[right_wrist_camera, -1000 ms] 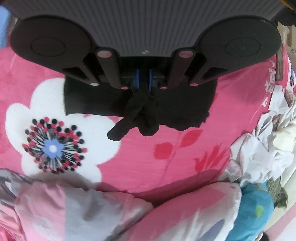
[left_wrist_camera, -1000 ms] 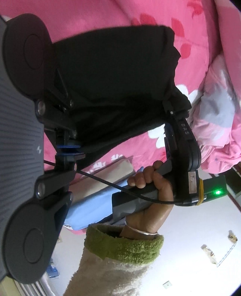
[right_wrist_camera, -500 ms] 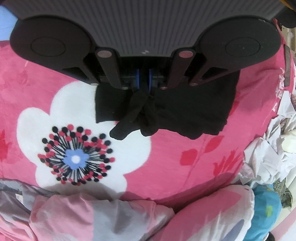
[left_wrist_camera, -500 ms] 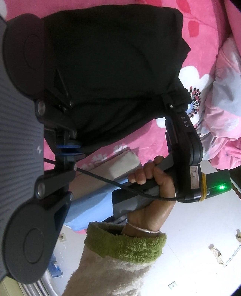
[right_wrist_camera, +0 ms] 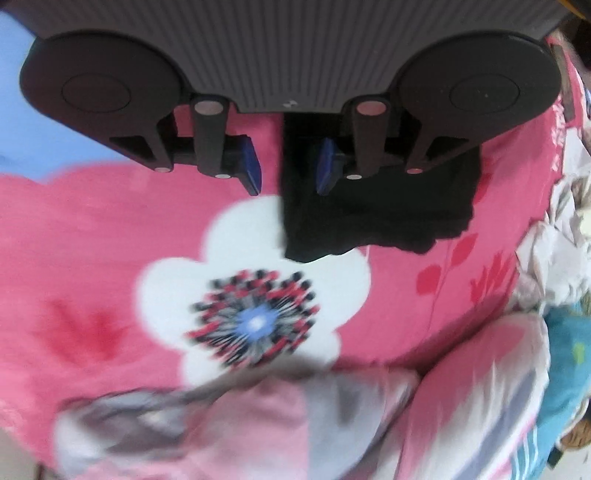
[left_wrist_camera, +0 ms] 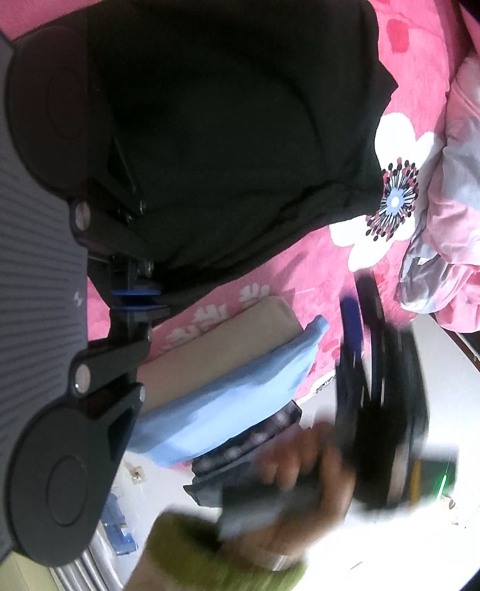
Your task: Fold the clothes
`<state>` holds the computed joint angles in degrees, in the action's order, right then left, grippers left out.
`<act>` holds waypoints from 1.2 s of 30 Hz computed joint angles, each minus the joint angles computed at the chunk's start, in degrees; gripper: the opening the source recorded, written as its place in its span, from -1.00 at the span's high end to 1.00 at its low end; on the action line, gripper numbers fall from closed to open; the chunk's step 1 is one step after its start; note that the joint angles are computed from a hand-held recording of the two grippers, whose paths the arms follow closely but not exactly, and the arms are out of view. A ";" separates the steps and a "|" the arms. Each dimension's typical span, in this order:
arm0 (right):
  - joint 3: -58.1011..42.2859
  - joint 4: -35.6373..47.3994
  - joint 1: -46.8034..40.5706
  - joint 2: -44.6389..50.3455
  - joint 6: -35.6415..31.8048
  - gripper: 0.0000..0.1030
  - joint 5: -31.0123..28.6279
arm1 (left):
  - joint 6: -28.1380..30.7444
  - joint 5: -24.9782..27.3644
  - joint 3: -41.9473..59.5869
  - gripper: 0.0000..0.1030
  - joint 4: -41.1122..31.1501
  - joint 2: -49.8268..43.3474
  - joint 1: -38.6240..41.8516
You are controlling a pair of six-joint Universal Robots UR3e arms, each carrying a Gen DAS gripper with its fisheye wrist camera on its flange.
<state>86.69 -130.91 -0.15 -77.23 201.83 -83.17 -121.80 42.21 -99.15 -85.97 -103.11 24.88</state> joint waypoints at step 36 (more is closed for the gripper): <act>11.11 9.41 15.16 -5.67 13.94 0.41 -2.17 | 16.29 16.36 -23.77 0.01 16.98 28.29 15.48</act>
<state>97.80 -121.50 15.01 -82.90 215.76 -85.34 -105.51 58.57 -122.92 -68.99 -74.82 40.36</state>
